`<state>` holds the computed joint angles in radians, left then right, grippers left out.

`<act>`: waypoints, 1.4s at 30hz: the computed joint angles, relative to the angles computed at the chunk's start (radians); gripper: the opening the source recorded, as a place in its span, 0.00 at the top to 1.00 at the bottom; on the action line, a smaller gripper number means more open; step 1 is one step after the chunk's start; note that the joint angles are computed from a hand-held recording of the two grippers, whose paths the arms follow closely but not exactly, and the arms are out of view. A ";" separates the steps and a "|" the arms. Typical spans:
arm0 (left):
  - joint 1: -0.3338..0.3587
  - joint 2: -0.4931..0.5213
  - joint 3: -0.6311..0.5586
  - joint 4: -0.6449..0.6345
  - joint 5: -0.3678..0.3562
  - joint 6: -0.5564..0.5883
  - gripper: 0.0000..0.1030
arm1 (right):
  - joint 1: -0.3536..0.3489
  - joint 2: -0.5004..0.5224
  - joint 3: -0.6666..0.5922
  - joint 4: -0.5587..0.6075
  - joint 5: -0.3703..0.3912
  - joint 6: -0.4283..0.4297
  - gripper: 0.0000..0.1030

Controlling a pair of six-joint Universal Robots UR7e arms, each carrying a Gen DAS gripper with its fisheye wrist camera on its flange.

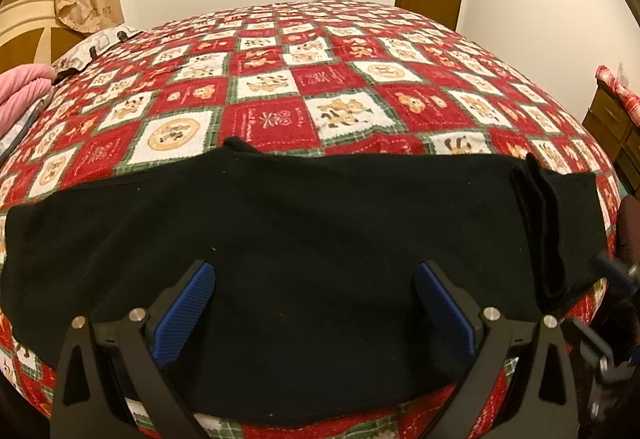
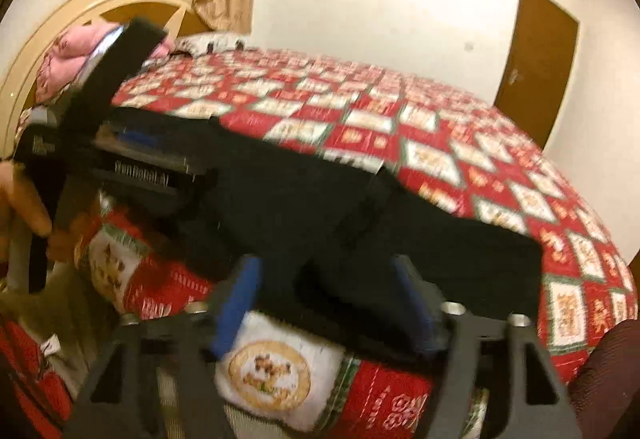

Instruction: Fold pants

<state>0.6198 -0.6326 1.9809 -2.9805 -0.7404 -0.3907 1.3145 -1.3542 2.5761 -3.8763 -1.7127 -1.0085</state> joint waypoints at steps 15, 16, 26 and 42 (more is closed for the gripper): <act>0.002 -0.010 0.007 -0.007 0.004 0.016 0.00 | 0.066 0.186 -0.225 0.012 -0.230 0.229 0.68; 0.004 -0.011 0.007 -0.007 0.003 0.014 0.00 | 0.066 0.178 -0.225 0.027 -0.233 0.238 0.75; 0.009 -0.018 0.008 -0.012 -0.002 0.008 0.00 | 0.106 0.149 -0.222 0.050 -0.195 0.265 0.88; -0.023 -0.009 0.008 -0.098 0.018 0.104 0.00 | 0.015 -0.045 -0.125 -0.034 -0.041 0.283 0.54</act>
<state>0.5969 -0.6412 1.9893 -3.0787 -0.7221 -0.2863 1.3294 -1.3996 2.4515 -3.9107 -1.7540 -0.7256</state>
